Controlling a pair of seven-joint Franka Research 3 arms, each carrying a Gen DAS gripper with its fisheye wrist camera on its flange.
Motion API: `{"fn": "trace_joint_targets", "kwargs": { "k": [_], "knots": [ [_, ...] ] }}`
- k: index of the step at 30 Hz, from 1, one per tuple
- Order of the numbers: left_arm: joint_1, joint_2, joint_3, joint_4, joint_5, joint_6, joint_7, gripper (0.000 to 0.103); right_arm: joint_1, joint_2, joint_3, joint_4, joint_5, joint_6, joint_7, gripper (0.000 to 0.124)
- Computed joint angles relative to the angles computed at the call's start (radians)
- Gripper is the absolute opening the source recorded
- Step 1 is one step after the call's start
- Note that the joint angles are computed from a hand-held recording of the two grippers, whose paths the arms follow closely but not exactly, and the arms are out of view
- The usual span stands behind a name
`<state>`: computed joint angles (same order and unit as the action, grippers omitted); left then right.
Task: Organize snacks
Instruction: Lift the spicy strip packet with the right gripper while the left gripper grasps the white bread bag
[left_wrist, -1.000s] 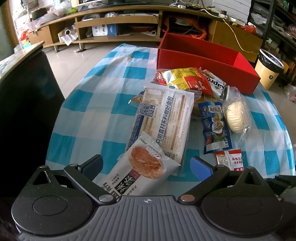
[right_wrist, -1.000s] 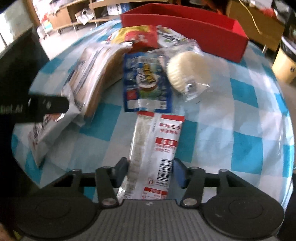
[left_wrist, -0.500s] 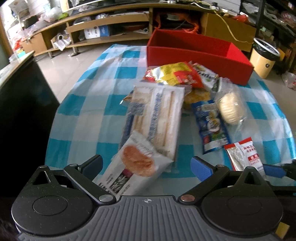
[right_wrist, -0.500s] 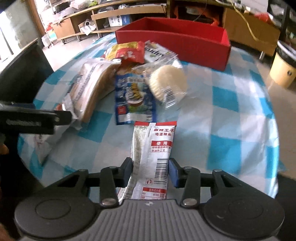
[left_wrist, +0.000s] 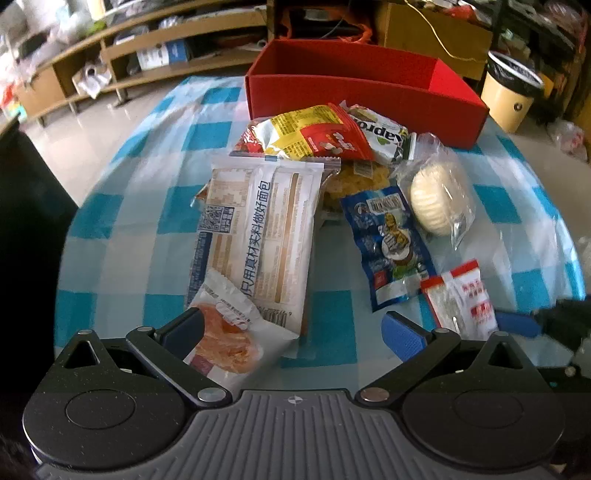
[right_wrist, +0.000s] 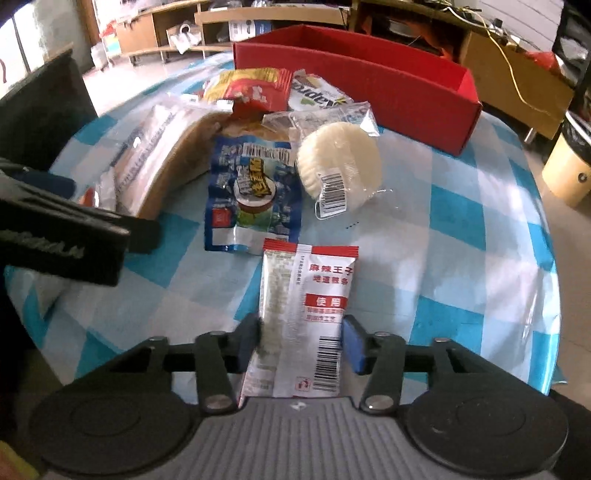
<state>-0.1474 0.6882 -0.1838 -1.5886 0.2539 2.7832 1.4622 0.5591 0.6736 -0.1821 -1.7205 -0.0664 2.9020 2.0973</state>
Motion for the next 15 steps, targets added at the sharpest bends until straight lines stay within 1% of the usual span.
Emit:
{"fn": "trace_joint_targets", "kwargs": {
  "k": [1, 3, 6, 7, 10, 11, 12, 13, 15],
  "knots": [
    [0.011, 0.003, -0.014, 0.005, -0.016, -0.006, 0.003, 0.103, -0.021, -0.012, 0.021, -0.016, 0.018, 0.015, -0.008, 0.042],
    [0.028, 0.009, -0.039, 0.018, -0.044, -0.024, 0.019, 0.103, -0.014, -0.039, 0.013, -0.065, 0.029, 0.060, 0.002, 0.042],
    [0.007, 0.016, -0.035, 0.035, -0.040, -0.036, 0.028, 0.103, -0.017, -0.074, 0.015, -0.119, 0.058, 0.119, -0.004, 0.042],
    [0.000, 0.022, -0.035, 0.044, -0.039, -0.041, 0.032, 0.103, -0.013, -0.085, 0.009, -0.133, 0.067, 0.129, -0.005, 0.042],
    [-0.006, 0.056, -0.057, 0.104, -0.062, -0.091, 0.056, 0.100, 0.023, -0.114, -0.037, -0.184, 0.090, 0.164, 0.019, 0.041],
    [-0.011, 0.060, -0.055, 0.115, -0.067, -0.100, 0.056, 0.100, 0.034, -0.121, -0.054, -0.198, 0.097, 0.172, 0.029, 0.041],
    [-0.017, 0.054, -0.045, 0.108, -0.067, -0.084, 0.043, 0.100, 0.044, -0.125, -0.070, -0.210, 0.105, 0.181, 0.041, 0.041],
    [-0.018, 0.046, -0.035, 0.097, -0.066, -0.065, 0.032, 0.100, 0.040, -0.127, -0.069, -0.218, 0.119, 0.188, 0.045, 0.041],
    [-0.018, 0.037, -0.014, 0.088, -0.055, -0.040, 0.015, 0.101, -0.008, -0.133, -0.018, -0.228, 0.157, 0.213, 0.025, 0.041]
  ]
}}
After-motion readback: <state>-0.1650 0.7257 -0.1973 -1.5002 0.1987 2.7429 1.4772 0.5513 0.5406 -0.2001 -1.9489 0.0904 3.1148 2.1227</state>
